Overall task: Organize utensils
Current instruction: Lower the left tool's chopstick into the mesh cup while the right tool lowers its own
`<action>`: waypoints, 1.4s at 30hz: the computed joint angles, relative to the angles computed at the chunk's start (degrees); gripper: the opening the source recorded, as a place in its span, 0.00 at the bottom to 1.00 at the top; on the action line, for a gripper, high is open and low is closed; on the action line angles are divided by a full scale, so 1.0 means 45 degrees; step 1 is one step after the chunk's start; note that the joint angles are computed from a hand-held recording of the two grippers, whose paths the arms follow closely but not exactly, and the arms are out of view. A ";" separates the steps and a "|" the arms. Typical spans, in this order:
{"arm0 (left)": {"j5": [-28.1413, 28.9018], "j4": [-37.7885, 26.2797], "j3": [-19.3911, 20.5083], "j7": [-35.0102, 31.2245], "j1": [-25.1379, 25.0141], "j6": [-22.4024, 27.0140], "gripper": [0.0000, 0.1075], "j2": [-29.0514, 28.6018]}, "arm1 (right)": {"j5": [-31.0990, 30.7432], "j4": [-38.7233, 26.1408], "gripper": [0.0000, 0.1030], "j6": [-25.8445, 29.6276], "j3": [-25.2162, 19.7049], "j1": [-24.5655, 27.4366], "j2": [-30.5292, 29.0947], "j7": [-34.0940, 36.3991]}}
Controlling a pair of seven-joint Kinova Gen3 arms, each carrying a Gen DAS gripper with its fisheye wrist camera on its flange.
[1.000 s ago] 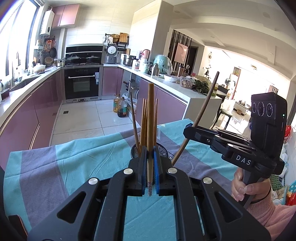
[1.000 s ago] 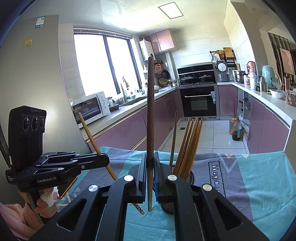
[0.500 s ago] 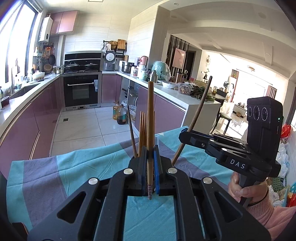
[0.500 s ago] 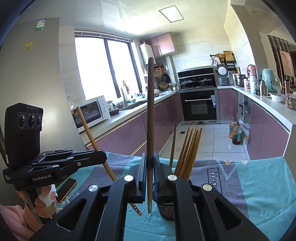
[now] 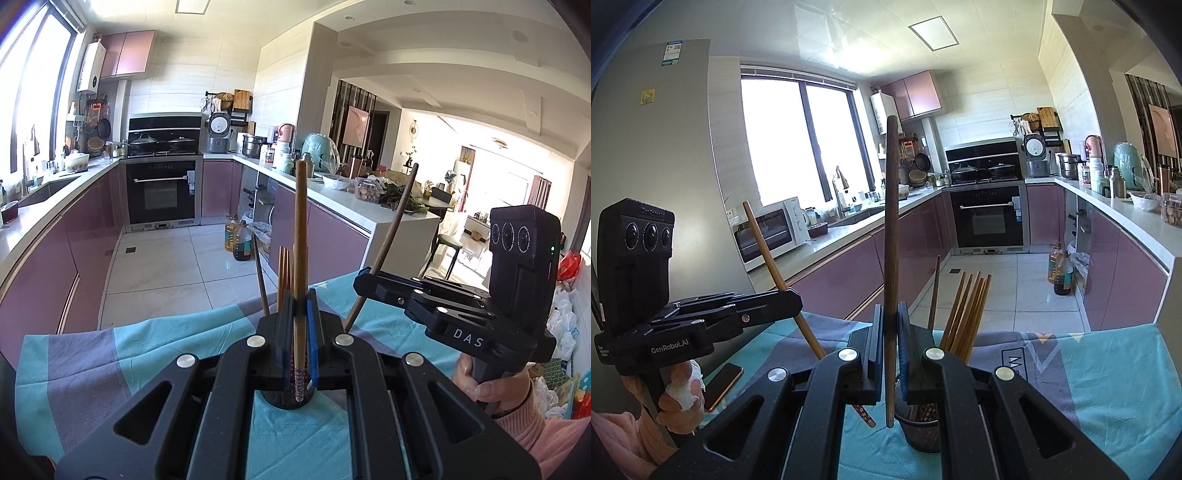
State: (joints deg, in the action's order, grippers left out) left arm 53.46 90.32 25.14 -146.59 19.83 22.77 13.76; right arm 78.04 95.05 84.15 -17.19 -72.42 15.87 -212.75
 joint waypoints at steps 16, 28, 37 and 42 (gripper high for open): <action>-0.0489 -0.0654 0.0068 0.0704 0.0271 -0.0199 0.07 0.0150 | 0.0061 -0.0139 0.06 0.0052 0.0076 0.0002 0.0017 -0.0029; -0.1468 -0.1122 0.0056 0.1736 0.0413 -0.0076 0.07 0.0372 | -0.0006 -0.0179 0.06 0.0021 0.0102 0.0166 0.0008 -0.0021; -0.2677 -0.1710 -0.0071 0.2951 0.0663 0.0160 0.07 0.0604 | -0.0180 -0.0095 0.06 -0.0165 0.0123 0.0320 -0.0017 -0.0138; -0.3240 -0.1958 -0.0150 0.3522 0.0825 0.0260 0.07 0.0697 | -0.0287 -0.0096 0.06 -0.0298 0.0172 0.0439 -0.0036 -0.0146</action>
State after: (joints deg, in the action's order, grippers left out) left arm 38.88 81.51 24.46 -130.74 23.55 23.94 16.90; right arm 76.75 94.61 82.80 -16.41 -70.45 15.71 -213.41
